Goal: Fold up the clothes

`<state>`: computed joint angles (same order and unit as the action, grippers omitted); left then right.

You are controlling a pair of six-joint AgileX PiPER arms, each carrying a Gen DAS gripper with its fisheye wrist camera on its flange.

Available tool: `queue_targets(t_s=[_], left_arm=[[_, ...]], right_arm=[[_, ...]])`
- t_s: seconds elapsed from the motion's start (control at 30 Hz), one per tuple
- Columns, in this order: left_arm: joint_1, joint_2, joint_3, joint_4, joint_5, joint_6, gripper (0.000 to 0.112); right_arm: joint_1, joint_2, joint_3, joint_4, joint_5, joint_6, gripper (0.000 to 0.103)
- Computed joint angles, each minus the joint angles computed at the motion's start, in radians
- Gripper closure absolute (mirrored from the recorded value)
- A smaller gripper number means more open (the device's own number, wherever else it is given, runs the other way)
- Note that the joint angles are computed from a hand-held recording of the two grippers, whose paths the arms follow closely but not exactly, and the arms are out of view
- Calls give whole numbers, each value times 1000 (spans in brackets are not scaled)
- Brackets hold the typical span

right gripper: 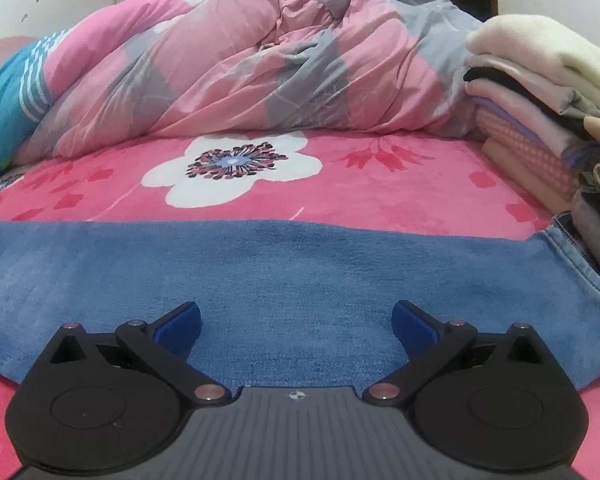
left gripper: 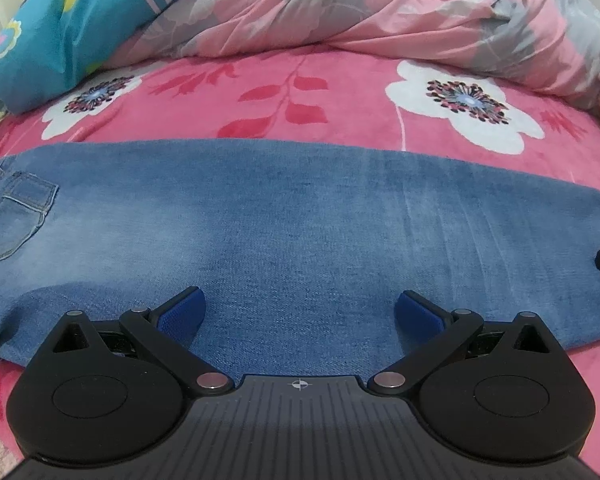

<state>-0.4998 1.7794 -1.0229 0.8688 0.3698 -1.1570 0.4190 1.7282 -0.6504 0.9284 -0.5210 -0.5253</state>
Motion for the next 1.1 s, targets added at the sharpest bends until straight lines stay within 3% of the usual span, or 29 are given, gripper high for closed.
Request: queue_targets(t_s=[0.63, 0.87, 0.97, 1.1], left_arm=[[6, 0, -3, -48, -1, 52, 9], [1, -18, 80, 276, -66, -269, 9], [1, -12, 60, 204, -55, -196, 9], [20, -20, 25, -6, -42, 23, 9]], right_arm=[[26, 4, 11, 16, -39, 5, 0], [21, 6, 24, -29, -51, 49, 0], [15, 4, 28, -48, -47, 68, 0], [13, 1, 28, -49, -42, 70, 0]])
